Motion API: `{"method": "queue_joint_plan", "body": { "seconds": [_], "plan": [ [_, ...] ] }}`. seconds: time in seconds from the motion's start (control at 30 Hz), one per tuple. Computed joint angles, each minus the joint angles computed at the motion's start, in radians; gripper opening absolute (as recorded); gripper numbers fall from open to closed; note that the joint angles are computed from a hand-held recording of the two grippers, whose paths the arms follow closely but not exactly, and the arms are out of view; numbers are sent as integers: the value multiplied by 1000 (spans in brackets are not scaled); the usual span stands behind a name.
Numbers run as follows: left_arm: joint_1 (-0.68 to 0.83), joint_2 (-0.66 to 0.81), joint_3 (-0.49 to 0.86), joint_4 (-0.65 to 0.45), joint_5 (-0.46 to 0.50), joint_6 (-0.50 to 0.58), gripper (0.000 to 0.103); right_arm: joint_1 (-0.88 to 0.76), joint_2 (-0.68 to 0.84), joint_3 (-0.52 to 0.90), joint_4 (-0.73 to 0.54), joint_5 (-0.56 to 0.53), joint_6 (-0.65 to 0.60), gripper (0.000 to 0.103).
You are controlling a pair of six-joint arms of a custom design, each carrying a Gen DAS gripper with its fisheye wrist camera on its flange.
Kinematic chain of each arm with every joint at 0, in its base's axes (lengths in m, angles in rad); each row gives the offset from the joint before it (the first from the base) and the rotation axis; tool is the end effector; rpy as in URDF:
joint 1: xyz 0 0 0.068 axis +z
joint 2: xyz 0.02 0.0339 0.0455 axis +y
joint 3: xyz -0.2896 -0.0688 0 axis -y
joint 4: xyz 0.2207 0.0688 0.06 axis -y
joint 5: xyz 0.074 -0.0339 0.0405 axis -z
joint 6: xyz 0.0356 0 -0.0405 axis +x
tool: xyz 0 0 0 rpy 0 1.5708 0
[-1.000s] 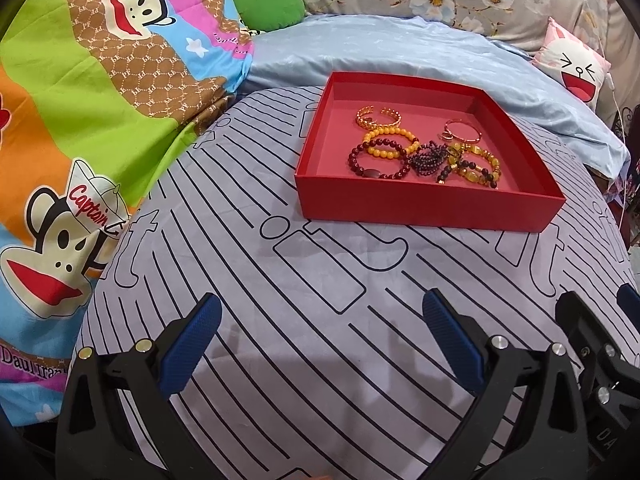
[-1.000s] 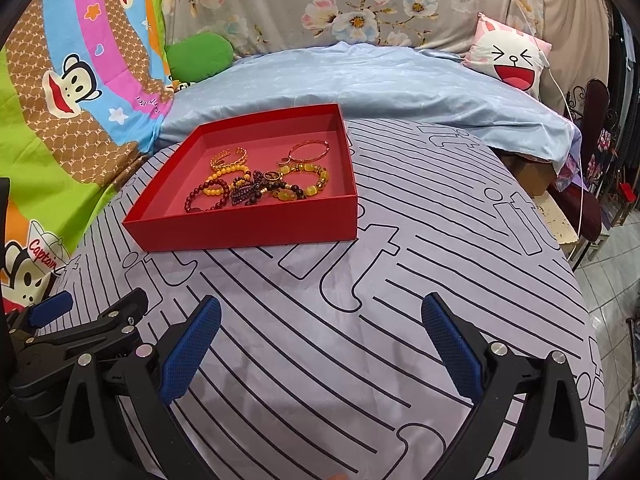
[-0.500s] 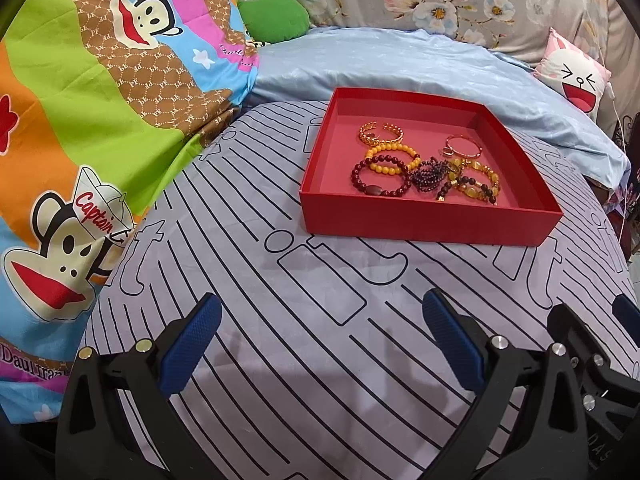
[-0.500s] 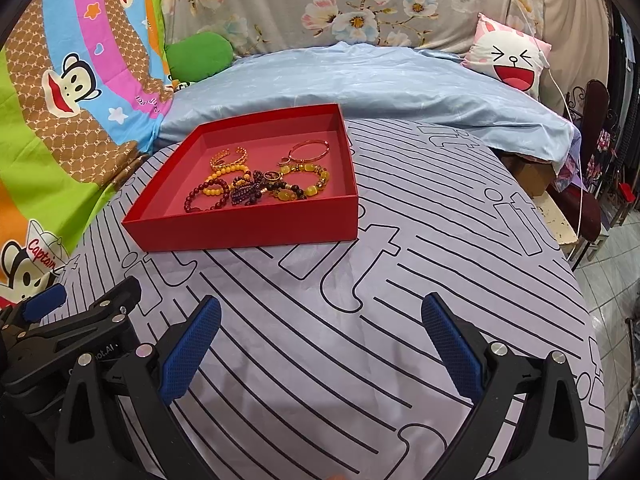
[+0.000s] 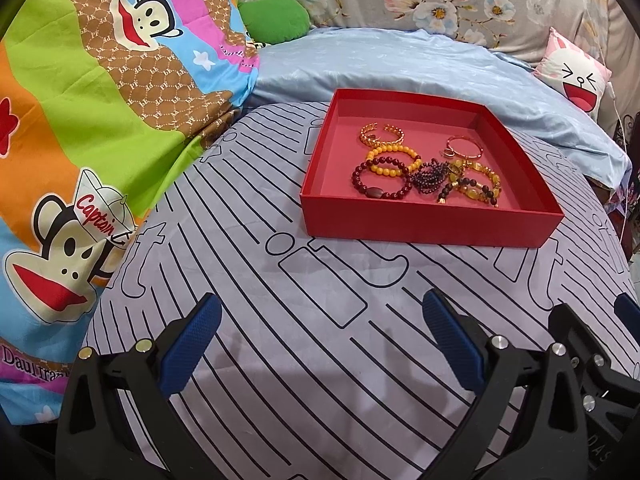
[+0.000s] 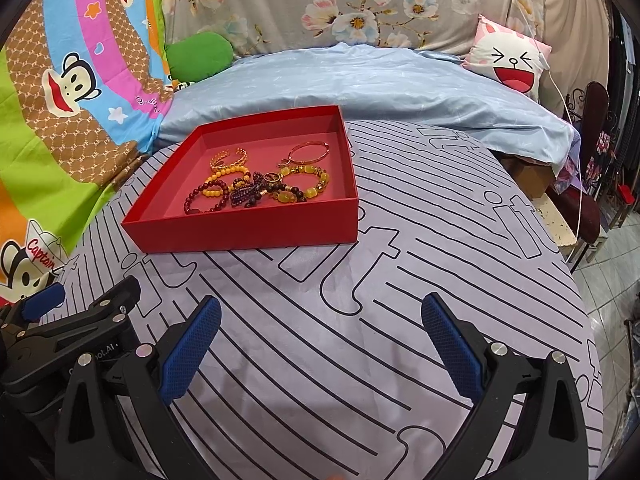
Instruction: Organize jewelry
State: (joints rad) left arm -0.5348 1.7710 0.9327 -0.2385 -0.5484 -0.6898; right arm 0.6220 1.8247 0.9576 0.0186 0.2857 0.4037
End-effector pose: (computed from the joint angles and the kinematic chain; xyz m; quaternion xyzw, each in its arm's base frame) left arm 0.2842 -0.1468 0.1814 -0.1383 0.9255 0.0796 0.3435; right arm 0.2926 0.1974 0.1832 -0.0509 0.9259 0.0556 0.3701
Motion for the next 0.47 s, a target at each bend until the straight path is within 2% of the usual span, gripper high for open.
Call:
{"method": "queue_joint_plan", "body": {
  "seconds": [0.47],
  "plan": [
    [16,-9,4,0,6,1,96,-1,2,3,-1,0,-1,97]
  ]
}}
